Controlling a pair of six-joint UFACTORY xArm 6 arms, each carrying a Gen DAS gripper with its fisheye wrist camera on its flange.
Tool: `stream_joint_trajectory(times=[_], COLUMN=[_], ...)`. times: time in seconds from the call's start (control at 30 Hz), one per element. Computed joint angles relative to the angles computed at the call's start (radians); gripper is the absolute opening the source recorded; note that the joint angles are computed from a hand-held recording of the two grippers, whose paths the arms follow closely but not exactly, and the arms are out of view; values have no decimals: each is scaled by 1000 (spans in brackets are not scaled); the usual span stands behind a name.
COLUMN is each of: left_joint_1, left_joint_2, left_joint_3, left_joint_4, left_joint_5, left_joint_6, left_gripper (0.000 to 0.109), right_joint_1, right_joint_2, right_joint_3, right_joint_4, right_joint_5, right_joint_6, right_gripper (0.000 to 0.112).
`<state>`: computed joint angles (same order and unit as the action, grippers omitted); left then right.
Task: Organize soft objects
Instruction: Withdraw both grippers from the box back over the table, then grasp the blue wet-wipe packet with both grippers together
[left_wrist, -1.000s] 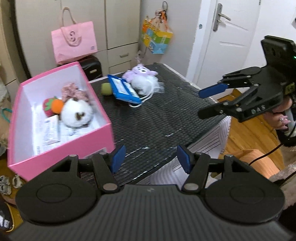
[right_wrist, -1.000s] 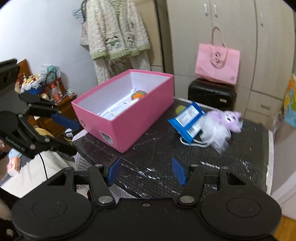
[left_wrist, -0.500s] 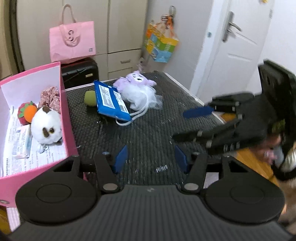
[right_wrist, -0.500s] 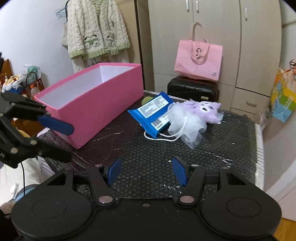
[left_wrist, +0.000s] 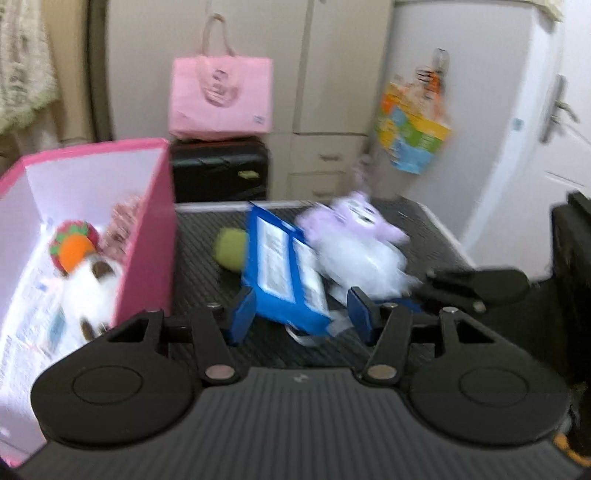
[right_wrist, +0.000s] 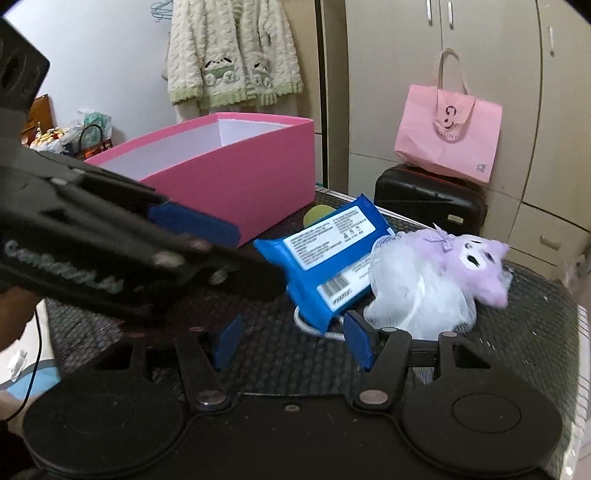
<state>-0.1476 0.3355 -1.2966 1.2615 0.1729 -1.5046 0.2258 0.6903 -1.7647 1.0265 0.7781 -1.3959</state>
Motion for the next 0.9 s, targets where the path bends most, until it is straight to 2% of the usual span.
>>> stream_joint_trajectory(times=[0.07, 0.27, 0.33, 0.43, 0.53, 0.6, 0.67, 0.8, 0.9], left_joint_1=[1, 4, -6, -6, 6, 13, 17, 10, 12], left_joint_2=[38, 133, 153, 183, 195, 196, 190, 172, 163], left_joint_3=[-53, -152, -173, -191, -188, -177, -156, -140, -134], left_joint_4=[-15, -359, -420, -444, -390, -383, -407, -283, -209], left_joint_5=[39, 74, 105, 110, 90, 67, 27, 27, -1], left_joint_6=[28, 359, 400, 353, 250, 226, 256, 161, 111], left_gripper=[54, 54, 54, 54, 54, 42, 33, 24, 19], right_joint_1=[6, 5, 5, 3, 2, 2, 5, 8, 9], right_joint_2=[52, 143, 162, 198, 192, 190, 187, 182, 164], right_joint_3=[-71, -200, -224, -272, -259, -253, -244, -232, -207], right_joint_4=[-40, -72, -80, -101, -85, -80, -72, -72, -55], right_joint_5=[13, 64, 71, 93, 85, 79, 66, 33, 9], right_joint_6=[62, 176, 200, 248, 247, 246, 239, 243, 228], right_gripper=[66, 66, 66, 66, 66, 66, 64, 43, 33])
